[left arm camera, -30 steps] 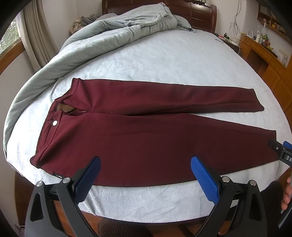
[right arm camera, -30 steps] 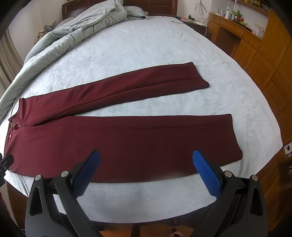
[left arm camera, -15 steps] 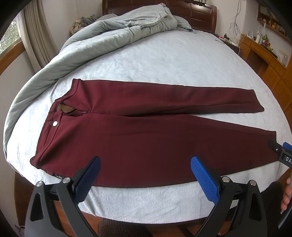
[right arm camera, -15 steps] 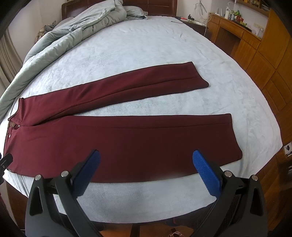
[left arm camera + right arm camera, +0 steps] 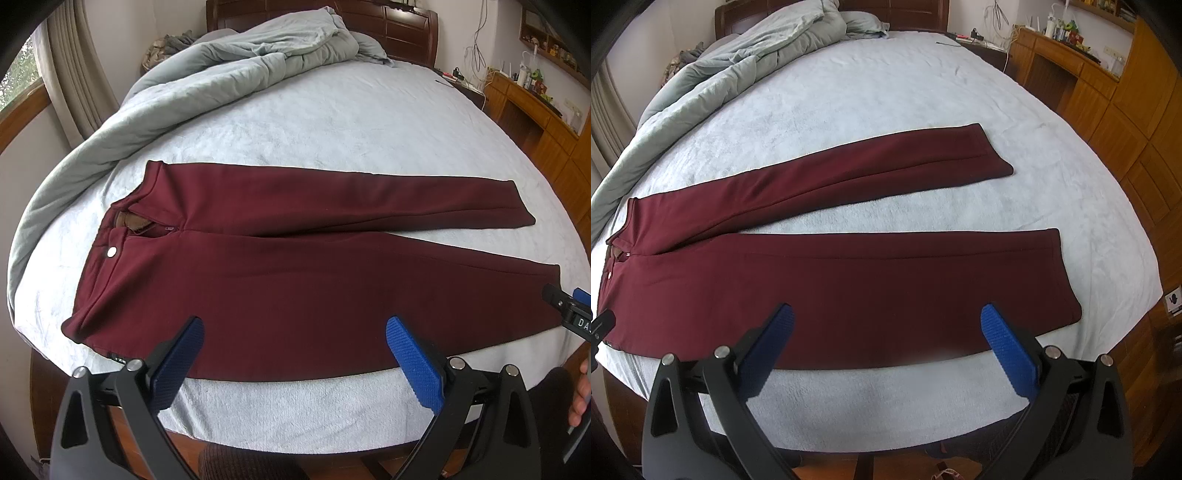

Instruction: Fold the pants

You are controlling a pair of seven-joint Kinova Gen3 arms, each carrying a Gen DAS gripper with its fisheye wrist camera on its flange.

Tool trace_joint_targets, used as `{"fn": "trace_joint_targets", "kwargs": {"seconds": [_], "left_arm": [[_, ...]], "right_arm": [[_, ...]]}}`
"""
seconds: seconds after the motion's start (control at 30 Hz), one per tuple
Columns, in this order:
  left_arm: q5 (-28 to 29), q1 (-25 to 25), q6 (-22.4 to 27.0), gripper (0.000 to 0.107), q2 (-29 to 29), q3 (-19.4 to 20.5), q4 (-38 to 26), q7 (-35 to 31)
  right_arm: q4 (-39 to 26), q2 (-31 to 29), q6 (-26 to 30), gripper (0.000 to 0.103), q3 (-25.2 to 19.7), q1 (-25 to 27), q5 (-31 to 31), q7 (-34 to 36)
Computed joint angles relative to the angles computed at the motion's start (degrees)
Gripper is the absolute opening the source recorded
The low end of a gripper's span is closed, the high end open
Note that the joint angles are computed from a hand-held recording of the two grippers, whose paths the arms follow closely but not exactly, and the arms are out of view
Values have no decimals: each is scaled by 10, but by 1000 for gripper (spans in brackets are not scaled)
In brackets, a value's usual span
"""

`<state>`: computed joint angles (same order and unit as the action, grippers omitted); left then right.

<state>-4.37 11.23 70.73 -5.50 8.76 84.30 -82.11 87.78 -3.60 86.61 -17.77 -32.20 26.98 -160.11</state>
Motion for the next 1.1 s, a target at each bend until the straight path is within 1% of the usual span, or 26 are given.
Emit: {"fn": "trace_joint_targets", "kwargs": {"seconds": [0.03, 0.07, 0.4, 0.43, 0.53, 0.57, 0.63, 0.67, 0.73, 0.77, 0.8, 0.87, 0.9, 0.93, 0.97, 1.03, 1.07, 1.1], "left_arm": [[1, 0, 0, 99, 0, 0, 0, -1], [0, 0, 0, 99, 0, 0, 0, 0], [-3, 1, 0, 99, 5, 0, -3, 0], [-4, 2, -1, 99, 6, 1, -2, 0], [-5, 5, -3, 99, 20, 3, -9, 4], [-3, 6, -6, 99, 26, 3, -12, 6], [-5, 12, -11, 99, 44, 5, -25, 16], [-8, 17, -14, 99, 60, 8, -39, 24], [-8, 28, -20, 99, 87, 9, -64, 32], [-12, 37, -24, 99, 109, 11, -85, 40], [-14, 45, -25, 99, 128, 10, -104, 46], [-11, 62, -24, 99, 170, 7, -149, 53], [-9, 70, -25, 99, 190, 5, -169, 54], [-12, 81, -26, 99, 211, 2, -191, 58], [-13, 92, -29, 99, 232, 0, -213, 58], [-20, 116, -19, 99, 275, -6, -263, 61], [-17, 124, -14, 99, 297, -6, -290, 58], [-11, 131, -6, 99, 317, -8, -315, 55]], "right_arm": [[0, 0, -1, 101, -10, 11, -1, 0], [-1, 0, -2, 101, -29, 32, -3, 3], [-3, -4, -17, 101, -264, 298, -24, 27], [-2, -7, -22, 101, -283, 324, -30, 38], [7, -26, -50, 101, -310, 404, -58, 104], [9, -32, -62, 101, -311, 430, -69, 127], [15, -42, -87, 101, -298, 483, -89, 174], [17, -44, -101, 101, -285, 504, -96, 197], [19, -37, -134, 101, -236, 519, -89, 243], [12, -20, -141, 101, -220, 533, -77, 267], [-5, 6, -139, 101, -214, 550, -71, 290], [-33, 59, -164, 101, -217, 603, -62, 337], [-49, 86, -172, 101, -213, 620, -69, 360], [-61, 112, -182, 101, -200, 627, -74, 383], [-80, 139, -183, 101, -181, 624, -80, 407], [-120, 192, -176, 101, -135, 598, -77, 453], [-142, 218, -166, 101, -124, 591, -80, 476], [-166, 245, -153, 101, -124, 592, -82, 500]]}}
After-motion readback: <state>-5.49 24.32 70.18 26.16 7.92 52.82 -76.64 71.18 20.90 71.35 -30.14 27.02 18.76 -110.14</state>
